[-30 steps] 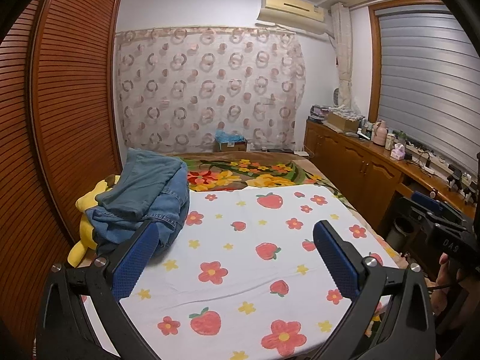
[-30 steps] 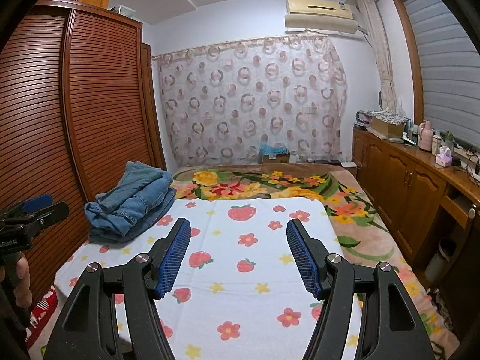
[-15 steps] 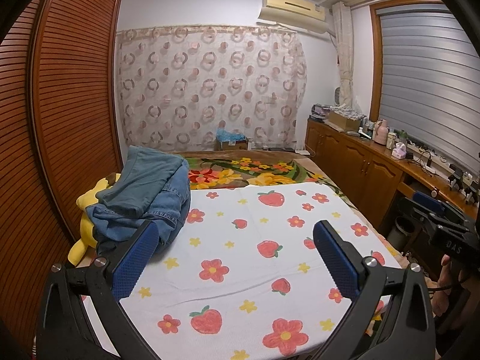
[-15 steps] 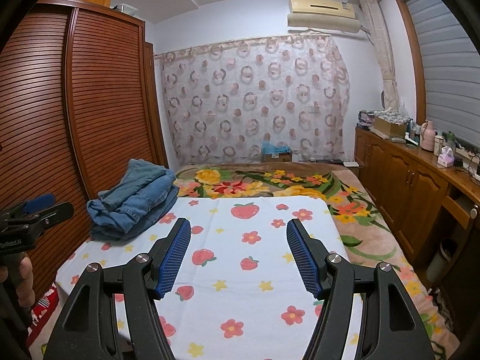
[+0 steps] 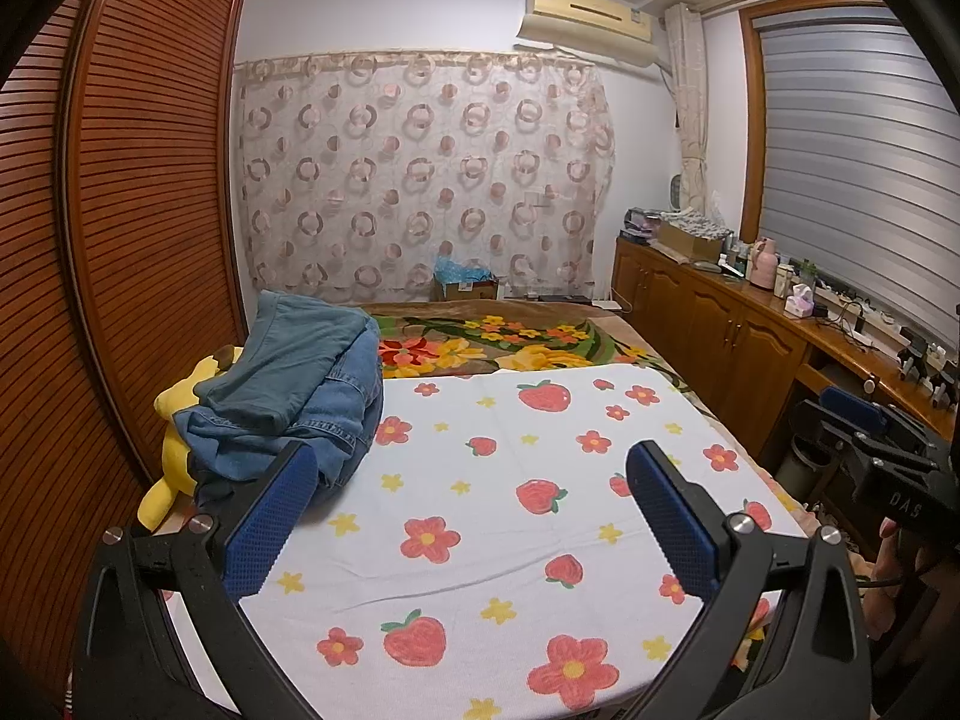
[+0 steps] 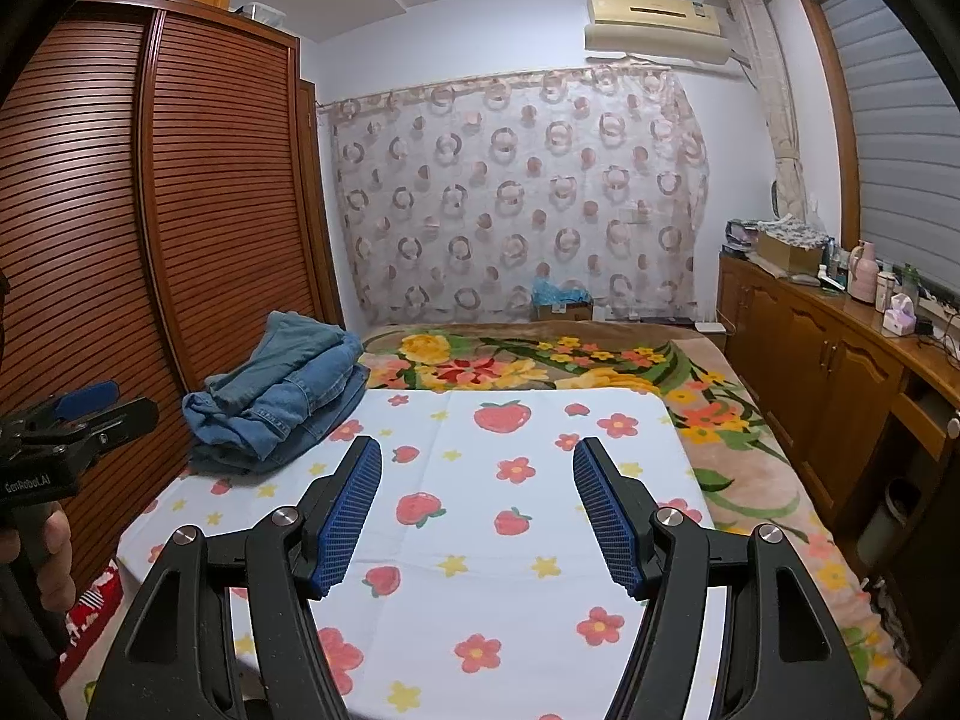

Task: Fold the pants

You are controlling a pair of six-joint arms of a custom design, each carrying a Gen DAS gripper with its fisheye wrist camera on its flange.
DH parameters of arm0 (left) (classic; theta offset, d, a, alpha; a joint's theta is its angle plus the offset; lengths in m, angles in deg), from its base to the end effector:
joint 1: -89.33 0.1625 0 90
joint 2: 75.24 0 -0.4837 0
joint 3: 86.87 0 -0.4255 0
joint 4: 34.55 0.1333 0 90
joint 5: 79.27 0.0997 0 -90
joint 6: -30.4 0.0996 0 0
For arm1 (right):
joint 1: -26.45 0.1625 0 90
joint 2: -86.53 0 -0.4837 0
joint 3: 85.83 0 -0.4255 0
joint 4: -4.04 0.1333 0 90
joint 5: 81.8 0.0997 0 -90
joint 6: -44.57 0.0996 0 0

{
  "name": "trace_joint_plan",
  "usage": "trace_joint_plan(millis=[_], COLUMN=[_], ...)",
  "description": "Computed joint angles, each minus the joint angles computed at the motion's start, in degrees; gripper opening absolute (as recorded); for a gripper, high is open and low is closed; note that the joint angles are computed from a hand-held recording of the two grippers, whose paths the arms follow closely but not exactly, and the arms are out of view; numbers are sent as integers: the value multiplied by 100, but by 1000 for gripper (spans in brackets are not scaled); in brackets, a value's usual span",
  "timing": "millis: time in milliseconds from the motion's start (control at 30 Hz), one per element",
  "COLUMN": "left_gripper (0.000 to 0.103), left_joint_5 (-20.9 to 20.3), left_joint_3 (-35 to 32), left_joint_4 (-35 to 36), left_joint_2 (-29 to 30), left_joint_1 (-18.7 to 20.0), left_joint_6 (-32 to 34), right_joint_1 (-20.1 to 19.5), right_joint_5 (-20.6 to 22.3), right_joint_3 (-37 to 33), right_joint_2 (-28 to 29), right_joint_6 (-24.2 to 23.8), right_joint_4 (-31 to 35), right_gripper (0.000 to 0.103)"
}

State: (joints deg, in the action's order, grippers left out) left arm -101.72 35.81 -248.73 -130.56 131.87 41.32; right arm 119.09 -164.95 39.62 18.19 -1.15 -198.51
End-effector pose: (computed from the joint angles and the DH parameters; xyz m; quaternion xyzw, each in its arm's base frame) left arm -0.2348 -0.5213 0.2302 0.1257 0.7673 -0.5288 0.3403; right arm 0.1702 -0.5403 0.2808 0.3873 -0.7947 0.4513 0.1213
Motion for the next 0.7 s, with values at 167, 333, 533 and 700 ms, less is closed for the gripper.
trace_joint_plan(millis=[167, 333, 533, 700], left_gripper=[103, 103, 103, 103], left_joint_5=[2, -3, -5, -30], left_joint_3=[1, 0, -1, 34], left_joint_4=[-3, -15, -40, -135], left_joint_2=[0, 2, 9, 7], left_joint_1=[1, 1, -2, 7], left_joint_6=[9, 18, 33, 110], right_joint_1=[1, -14, -20, -12], right_joint_5=[5, 30, 55, 44], right_joint_3=[3, -8, 38, 42], right_joint_2=[8, -15, -13, 15], right_joint_6=[-10, -16, -40, -29], right_joint_4=[-10, 23, -38, -85], right_gripper=[69, 69, 69, 69])
